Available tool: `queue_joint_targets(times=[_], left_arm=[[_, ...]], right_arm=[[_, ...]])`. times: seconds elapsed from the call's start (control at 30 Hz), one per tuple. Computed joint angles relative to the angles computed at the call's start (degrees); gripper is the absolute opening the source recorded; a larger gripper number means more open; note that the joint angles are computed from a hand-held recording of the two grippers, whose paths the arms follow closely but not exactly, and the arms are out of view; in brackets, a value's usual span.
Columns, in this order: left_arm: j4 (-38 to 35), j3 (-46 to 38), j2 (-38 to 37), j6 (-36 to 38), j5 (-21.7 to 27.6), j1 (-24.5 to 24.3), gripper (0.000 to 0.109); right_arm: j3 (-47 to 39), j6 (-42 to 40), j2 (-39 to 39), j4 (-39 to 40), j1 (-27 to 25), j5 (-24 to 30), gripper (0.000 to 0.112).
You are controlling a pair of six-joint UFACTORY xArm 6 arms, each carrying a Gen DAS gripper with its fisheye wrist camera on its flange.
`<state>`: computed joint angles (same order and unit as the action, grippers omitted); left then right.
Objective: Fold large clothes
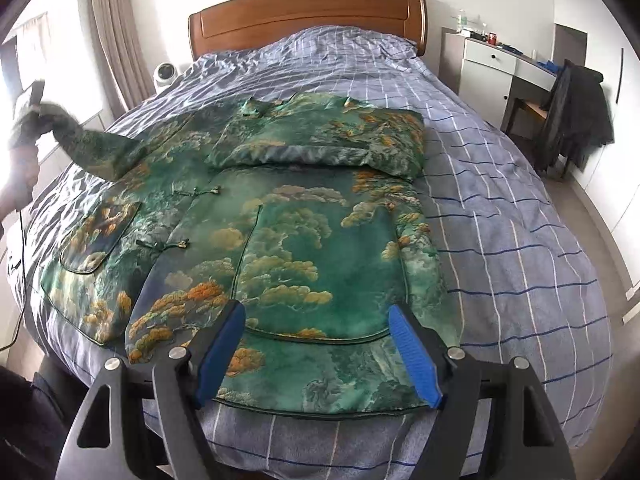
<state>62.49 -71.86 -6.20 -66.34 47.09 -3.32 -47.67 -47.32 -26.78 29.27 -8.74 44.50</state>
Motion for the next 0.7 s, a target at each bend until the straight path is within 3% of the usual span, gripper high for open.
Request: queue_joint_targets(times=[0.2,0.33,0.4,0.47,0.5,0.63,0.7], left_arm=[[2.76,-8.83,10.39,9.99,-0.9,-8.96,0.01],[-3.51,-14.57,18.64,17.73,-0.38,-12.7,0.012],[-5.51,-16.22,21.96,20.05,1.55,-14.9,0.02],[-8.33,-16.12,23.98,22.68,2.17,-16.23,0.036],[-9.92,-15.06,24.01,23.56,2.07,-16.85,0.049],[-11.03,-5.91,18.06,20.19,0.06,-18.82,0.076],[-12.33,-0.2,13.1,16.97,-1.5,-19.08,0.079]], right_arm=[[0.39,-0.13,-1.0,0.54,-1.08,-0.55,0.077],[0.32,0.13,-1.13,0.75,-1.6,-0.63,0.077],[0.39,-0.09,-1.33,0.98,-1.73,-0.57,0.077],[0.61,-0.33,-1.59,0.99,-1.77,-0.31,0.077],[0.62,-0.43,-1.6,0.84,-1.76,0.0,0.077],[-0.24,-0.82,-0.74,0.3,-1.53,1.49,0.077],[-2.53,-0.94,1.46,0.11,-0.71,2.65,0.077]])
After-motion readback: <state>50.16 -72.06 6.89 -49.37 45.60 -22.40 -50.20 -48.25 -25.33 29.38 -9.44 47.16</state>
